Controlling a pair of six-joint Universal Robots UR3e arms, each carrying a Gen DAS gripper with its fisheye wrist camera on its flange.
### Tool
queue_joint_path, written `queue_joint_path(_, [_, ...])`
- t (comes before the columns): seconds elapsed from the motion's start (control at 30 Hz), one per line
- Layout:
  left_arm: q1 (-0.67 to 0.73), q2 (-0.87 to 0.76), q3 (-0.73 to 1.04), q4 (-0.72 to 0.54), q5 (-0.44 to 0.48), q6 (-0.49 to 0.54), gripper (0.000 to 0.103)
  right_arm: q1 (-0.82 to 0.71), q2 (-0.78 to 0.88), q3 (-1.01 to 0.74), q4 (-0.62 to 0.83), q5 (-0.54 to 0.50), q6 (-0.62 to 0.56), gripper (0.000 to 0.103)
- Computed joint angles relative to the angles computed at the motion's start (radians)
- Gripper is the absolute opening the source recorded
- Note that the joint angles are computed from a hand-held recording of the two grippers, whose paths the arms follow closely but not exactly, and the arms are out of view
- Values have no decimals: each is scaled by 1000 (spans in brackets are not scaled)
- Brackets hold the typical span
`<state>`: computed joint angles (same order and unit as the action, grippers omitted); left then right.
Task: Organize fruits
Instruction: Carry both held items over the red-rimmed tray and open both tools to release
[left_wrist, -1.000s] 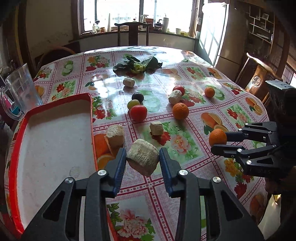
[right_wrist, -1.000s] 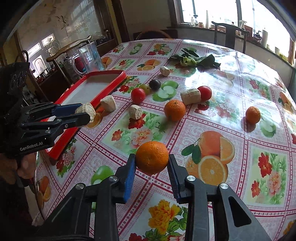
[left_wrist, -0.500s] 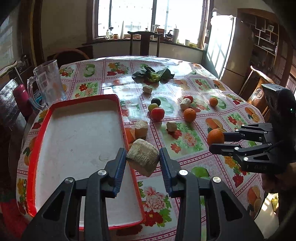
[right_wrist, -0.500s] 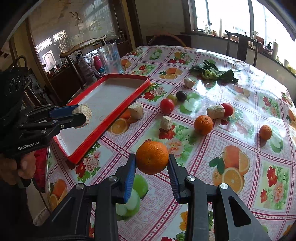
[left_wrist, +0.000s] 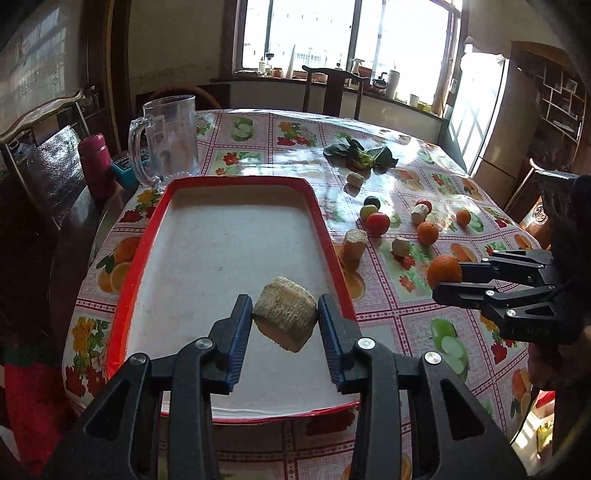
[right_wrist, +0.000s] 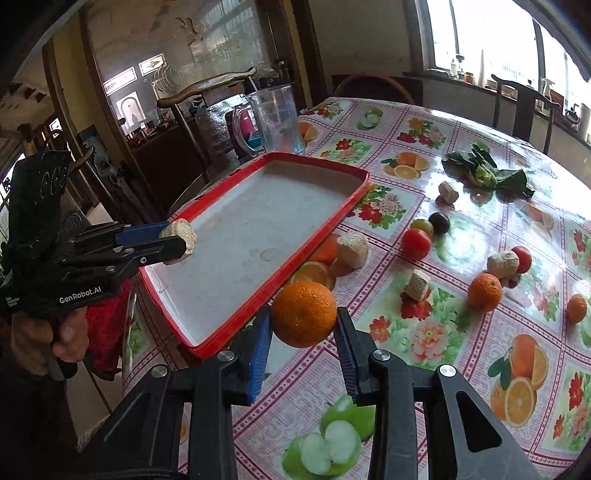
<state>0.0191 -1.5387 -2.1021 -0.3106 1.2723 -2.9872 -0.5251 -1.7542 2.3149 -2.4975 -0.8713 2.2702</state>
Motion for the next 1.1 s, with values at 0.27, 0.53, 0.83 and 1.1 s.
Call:
queue_joint_path(0.27, [82, 46, -47, -4, -14, 19, 34, 150, 100, -66, -84, -19, 97, 34])
queue_joint_path(0.53, [151, 41, -69, -7, -20, 41, 34, 303, 255, -179, -176, -75, 197, 34])
queue_joint_path(0.83, [197, -12, -71, -4, -36, 71, 34, 428, 446, -336, -215, -172, 260, 35])
queue_joint_path(1.1, [210, -66, -72, 11, -36, 82, 34, 486, 560, -427, -213, -237, 273, 35])
